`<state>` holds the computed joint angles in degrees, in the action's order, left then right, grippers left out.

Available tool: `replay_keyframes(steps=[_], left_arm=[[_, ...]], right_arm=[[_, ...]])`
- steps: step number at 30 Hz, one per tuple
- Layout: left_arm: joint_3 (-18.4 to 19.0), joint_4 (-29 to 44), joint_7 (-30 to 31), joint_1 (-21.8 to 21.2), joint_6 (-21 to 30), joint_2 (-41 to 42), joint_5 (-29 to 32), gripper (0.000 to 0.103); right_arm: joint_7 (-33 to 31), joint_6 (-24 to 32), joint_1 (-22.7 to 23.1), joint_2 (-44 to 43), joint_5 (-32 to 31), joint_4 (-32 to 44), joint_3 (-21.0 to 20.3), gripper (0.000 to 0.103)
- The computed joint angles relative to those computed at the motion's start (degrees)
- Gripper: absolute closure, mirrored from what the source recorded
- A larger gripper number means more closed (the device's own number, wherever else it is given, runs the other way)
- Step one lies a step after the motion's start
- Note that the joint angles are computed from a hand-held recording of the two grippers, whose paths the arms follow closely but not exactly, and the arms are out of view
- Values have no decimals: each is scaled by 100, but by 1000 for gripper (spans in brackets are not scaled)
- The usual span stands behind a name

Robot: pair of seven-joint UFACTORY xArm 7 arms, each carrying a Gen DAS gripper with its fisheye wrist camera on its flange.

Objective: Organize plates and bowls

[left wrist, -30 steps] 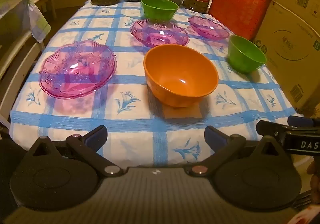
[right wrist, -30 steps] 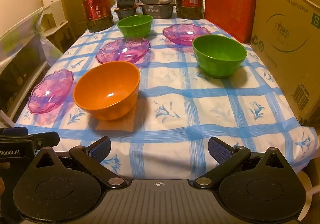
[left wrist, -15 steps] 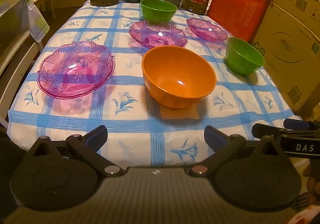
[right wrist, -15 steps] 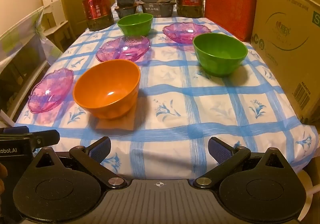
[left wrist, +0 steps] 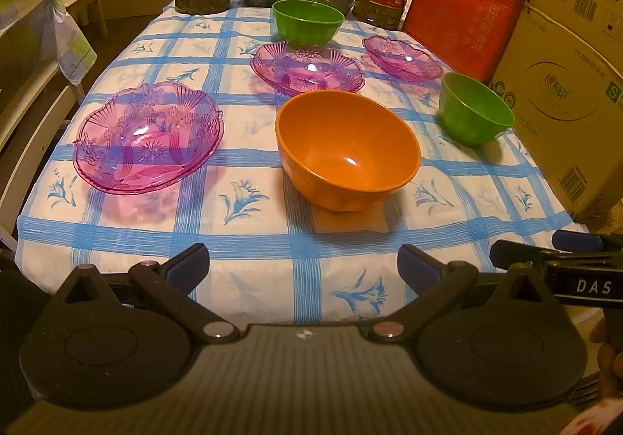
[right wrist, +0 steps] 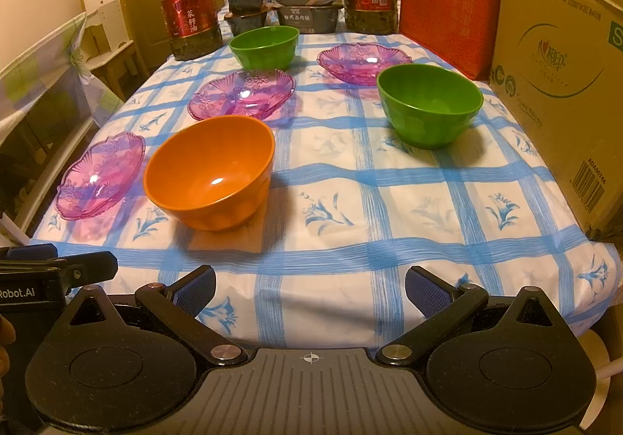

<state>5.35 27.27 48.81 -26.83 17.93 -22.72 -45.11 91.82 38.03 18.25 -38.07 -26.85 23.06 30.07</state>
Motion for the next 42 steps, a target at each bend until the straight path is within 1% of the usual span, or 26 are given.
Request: replay_keyframes(steps=[30, 42], left_arm=[[-62, 17, -149, -13, 2, -23, 165, 1], [-36, 3, -117, -71, -36, -8, 128, 1]], right_arm=[[58, -31, -1, 48, -22, 15, 2, 0], [73, -43, 7, 31, -6, -4, -6, 0]])
